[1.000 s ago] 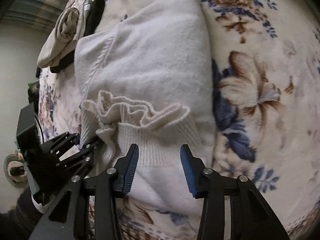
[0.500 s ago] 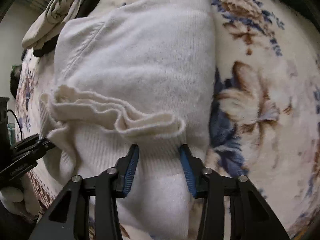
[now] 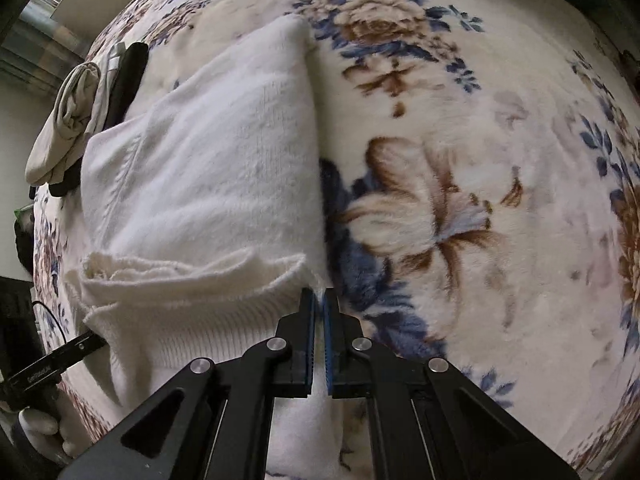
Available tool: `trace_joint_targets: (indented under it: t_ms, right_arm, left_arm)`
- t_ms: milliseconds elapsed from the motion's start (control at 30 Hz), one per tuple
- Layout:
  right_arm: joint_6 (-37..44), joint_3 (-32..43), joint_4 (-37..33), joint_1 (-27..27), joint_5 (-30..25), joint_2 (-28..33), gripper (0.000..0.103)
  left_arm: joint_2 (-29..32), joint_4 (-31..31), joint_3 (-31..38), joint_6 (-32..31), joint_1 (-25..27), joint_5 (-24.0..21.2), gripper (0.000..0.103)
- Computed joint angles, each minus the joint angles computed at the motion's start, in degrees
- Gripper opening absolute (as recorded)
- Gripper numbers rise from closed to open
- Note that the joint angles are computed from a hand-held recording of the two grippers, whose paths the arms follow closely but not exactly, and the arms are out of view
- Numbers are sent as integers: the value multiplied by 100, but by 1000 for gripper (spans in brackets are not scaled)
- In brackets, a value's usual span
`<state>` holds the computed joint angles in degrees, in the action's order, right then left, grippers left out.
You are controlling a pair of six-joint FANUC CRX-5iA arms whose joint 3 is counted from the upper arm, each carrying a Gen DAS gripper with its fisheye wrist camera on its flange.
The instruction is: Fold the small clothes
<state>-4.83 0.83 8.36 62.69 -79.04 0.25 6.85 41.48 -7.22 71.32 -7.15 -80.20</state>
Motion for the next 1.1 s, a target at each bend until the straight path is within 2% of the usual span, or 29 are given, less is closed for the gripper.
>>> trace_joint_targets:
  t_ms: [133, 267, 367, 433, 533, 600, 667, 700, 767, 833, 867, 900, 933, 967, 1100]
  right_arm:
    - [152, 73, 72, -44, -208, 54, 4]
    - [232, 34, -179, -184, -73, -25, 4]
    - [162, -47, -265, -189, 83, -135, 5]
    - [22, -200, -344, -201, 372, -322, 6]
    - [-70, -292, -362, -177, 469, -564, 7]
    - [-42, -316, -207, -94, 432, -653, 16]
    - [191, -324, -229, -78, 486, -707, 54]
    - [238, -313, -253, -73, 469, -698, 60]
    - [431, -330, -488, -176, 539, -653, 61]
    - [549, -362, -617, -231, 650, -601, 60]
    - [512, -427, -548, -203, 761, -606, 49]
    - [434, -423, -417, -150, 729, -557, 35]
    - [418, -388, -354, -128, 665, -504, 6]
    - [414, -330, -285, -108, 601, -439, 6]
    - [159, -299, 180, 129, 491, -440, 5]
  left_arm:
    - [-124, -146, -163, 405, 339, 134, 18]
    - [-176, -860, 173, 483, 328, 171, 18]
    - [-154, -962, 271, 586, 351, 130, 18]
    - [-149, -1000, 356, 581, 360, 66, 19]
    - [-216, -648, 317, 390, 493, 41, 23]
    - [-244, -379, 200, 334, 389, 178, 42]
    - [-232, -50, 95, 117, 343, 141, 48]
    - [-201, -49, 131, 74, 298, 110, 48]
    - [-68, -471, 465, 2, 19, 86, 48]
    - [-51, -939, 687, 0, -214, 236, 48]
    - [-64, -1222, 789, 39, -342, 385, 46]
    - [-56, -1377, 860, 67, -449, 529, 30]
    - [-91, -1363, 823, -16, -479, 642, 9]
    - [-85, -1472, 878, 21, -532, 662, 3]
    - [-308, -1474, 746, -154, -547, 978, 2]
